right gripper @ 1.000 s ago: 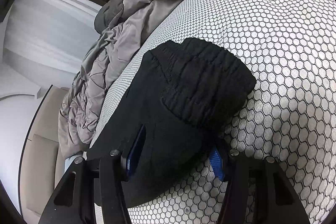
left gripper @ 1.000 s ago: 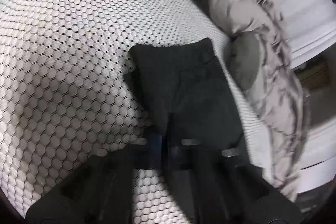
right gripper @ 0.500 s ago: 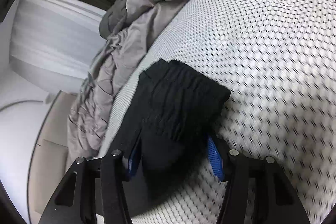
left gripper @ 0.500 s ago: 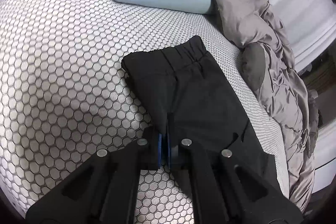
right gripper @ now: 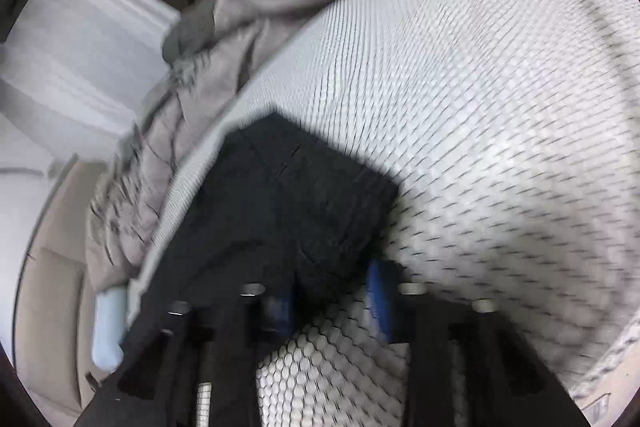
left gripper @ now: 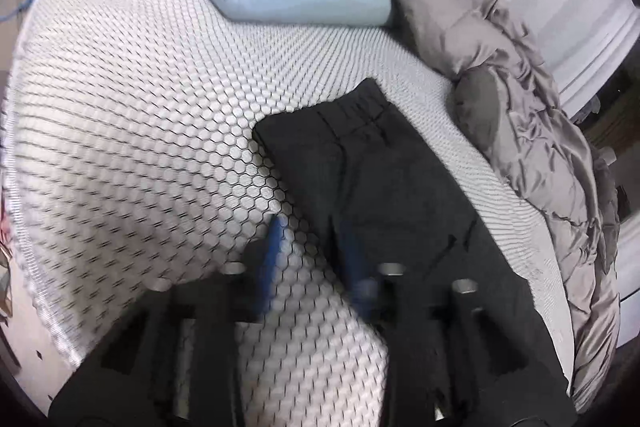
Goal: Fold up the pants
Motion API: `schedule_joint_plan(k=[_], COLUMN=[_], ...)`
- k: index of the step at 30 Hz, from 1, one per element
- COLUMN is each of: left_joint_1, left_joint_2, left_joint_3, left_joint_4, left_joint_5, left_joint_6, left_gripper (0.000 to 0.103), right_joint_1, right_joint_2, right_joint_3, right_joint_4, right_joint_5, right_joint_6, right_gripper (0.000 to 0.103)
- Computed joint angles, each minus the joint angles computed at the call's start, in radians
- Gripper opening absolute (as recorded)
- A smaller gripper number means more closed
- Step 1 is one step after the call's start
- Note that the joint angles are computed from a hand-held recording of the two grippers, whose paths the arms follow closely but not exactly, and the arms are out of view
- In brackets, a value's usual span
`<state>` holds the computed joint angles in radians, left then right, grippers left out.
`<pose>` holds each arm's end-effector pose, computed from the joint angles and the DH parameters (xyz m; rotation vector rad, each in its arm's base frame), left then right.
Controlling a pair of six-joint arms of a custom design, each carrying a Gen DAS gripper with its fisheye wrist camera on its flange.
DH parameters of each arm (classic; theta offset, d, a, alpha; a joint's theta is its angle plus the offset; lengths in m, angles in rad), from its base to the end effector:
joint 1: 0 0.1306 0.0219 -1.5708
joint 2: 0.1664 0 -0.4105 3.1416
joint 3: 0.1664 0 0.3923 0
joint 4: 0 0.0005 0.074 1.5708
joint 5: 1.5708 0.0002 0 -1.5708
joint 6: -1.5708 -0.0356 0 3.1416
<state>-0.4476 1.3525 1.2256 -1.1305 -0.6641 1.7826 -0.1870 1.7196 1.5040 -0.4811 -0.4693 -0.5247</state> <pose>0.3888 -0.1629 0.3938 -1.5977 1.8146 0.0238 0.6056 -0.0987 0.3689 0.5509 2.2067 0.7101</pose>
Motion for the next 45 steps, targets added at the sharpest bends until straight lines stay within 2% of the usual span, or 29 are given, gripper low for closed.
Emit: schedule_joint_plan(k=[1, 3, 5, 6, 7, 8, 10, 11, 13, 14, 15, 17, 18, 19, 21, 22, 23, 25, 28, 30, 31, 34, 35, 36, 38, 39, 41, 43, 45], left_joint_1=[-0.014, -0.054, -0.084, -0.096, -0.106, -0.108, -0.114, -0.116, -0.114, -0.113, -0.111, -0.111, -0.108, -0.108, -0.113, -0.119, -0.123, -0.13, -0.139, -0.14, -0.142, -0.144, -0.143, -0.143, -0.147, -0.15, -0.153, -0.156, -0.155], left_joint_2=[0.001, 0.014, 0.05, 0.067, 0.088, 0.108, 0.144, 0.163, 0.21, 0.238, 0.26, 0.316, 0.335, 0.358, 0.396, 0.42, 0.433, 0.462, 0.513, 0.543, 0.572, 0.626, 0.636, 0.638, 0.64, 0.64, 0.634, 0.637, 0.626], left_joint_3=[0.016, 0.059, 0.121, 0.147, 0.177, 0.204, 0.244, 0.264, 0.314, 0.341, 0.359, 0.412, 0.428, 0.454, 0.489, 0.517, 0.527, 0.55, 0.598, 0.627, 0.667, 0.735, 0.742, 0.739, 0.735, 0.735, 0.722, 0.727, 0.709], left_joint_4=[-0.007, -0.026, -0.055, -0.055, -0.041, -0.03, 0.014, 0.027, 0.058, 0.068, 0.082, 0.08, 0.087, 0.092, 0.102, 0.108, 0.123, 0.173, 0.231, 0.249, 0.225, 0.14, 0.123, 0.117, 0.111, 0.108, 0.112, 0.106, 0.115], left_joint_5=[-0.014, -0.06, -0.09, -0.098, -0.098, -0.092, -0.065, -0.056, -0.035, -0.023, -0.01, 0.029, 0.049, 0.068, 0.075, 0.072, 0.074, 0.103, 0.179, 0.231, 0.241, 0.259, 0.273, 0.283, 0.28, 0.277, 0.271, 0.266, 0.266], left_joint_6=[0.001, -0.021, -0.073, -0.104, -0.142, -0.167, -0.23, -0.251, -0.299, -0.321, -0.341, -0.363, -0.381, -0.409, -0.461, -0.498, -0.528, -0.602, -0.672, -0.713, -0.733, -0.777, -0.78, -0.785, -0.813, -0.821, -0.826, -0.832, -0.829], left_gripper=[0.061, 0.066, 0.075, 0.083, 0.084, 0.084, 0.085, 0.085, 0.085, 0.085, 0.085, 0.085, 0.085, 0.086, 0.086, 0.089, 0.091, 0.096, 0.099, 0.1, 0.101, 0.101, 0.101, 0.101, 0.101, 0.101, 0.101, 0.101, 0.101], right_joint_1=[-0.016, -0.034, -0.037, -0.03, -0.021, -0.005, 0.015, 0.015, 0.016, 0.017, 0.017, 0.031, 0.04, 0.041, 0.035, 0.034, 0.032, 0.032, 0.061, 0.08, 0.09, 0.098, 0.108, 0.121, 0.141, 0.144, 0.153, 0.168, 0.179], right_joint_2=[-0.014, -0.008, 0.035, 0.064, 0.089, 0.118, 0.118, 0.082, 0.003, -0.03, -0.034, 0.025, 0.053, 0.059, 0.034, 0.017, 0.003, 0.009, 0.073, 0.139, 0.191, 0.336, 0.407, 0.478, 0.579, 0.606, 0.599, 0.574, 0.528], right_joint_3=[-0.02, -0.021, 0.022, 0.058, 0.096, 0.147, 0.161, 0.126, 0.052, 0.028, 0.037, 0.125, 0.151, 0.151, 0.128, 0.117, 0.11, 0.14, 0.287, 0.404, 0.491, 0.713, 0.824, 0.936, 1.096, 1.147, 1.134, 1.093, 1.01], right_joint_4=[0.05, 0.084, 0.071, 0.038, -0.004, -0.073, -0.101, -0.057, 0.013, 0.011, -0.04, -0.256, -0.32, -0.333, -0.283, -0.254, -0.217, -0.188, -0.284, -0.359, -0.418, -0.582, -0.664, -0.746, -0.84, -0.873, -0.853, -0.819, -0.735], right_joint_5=[-0.014, -0.062, -0.144, -0.162, -0.155, -0.113, -0.076, -0.105, -0.113, -0.082, -0.036, 0.108, 0.156, 0.159, 0.155, 0.17, 0.186, 0.173, 0.154, 0.129, 0.132, 0.123, 0.136, 0.169, 0.224, 0.22, 0.225, 0.264, 0.31], right_joint_6=[-0.034, -0.089, -0.138, -0.137, -0.124, -0.089, -0.051, -0.027, 0.046, 0.1, 0.147, 0.261, 0.293, 0.303, 0.29, 0.273, 0.251, 0.234, 0.292, 0.381, 0.417, 0.514, 0.54, 0.557, 0.577, 0.595, 0.639, 0.689, 0.706], right_gripper=[0.068, 0.068, 0.068, 0.068, 0.066, 0.046, 0.017, 0.013, 0.013, 0.013, 0.013, 0.021, 0.022, 0.023, 0.033, 0.045, 0.049, 0.049, 0.049, 0.059, 0.064, 0.066, 0.068, 0.068, 0.067, 0.067, 0.047, 0.039, 0.033])
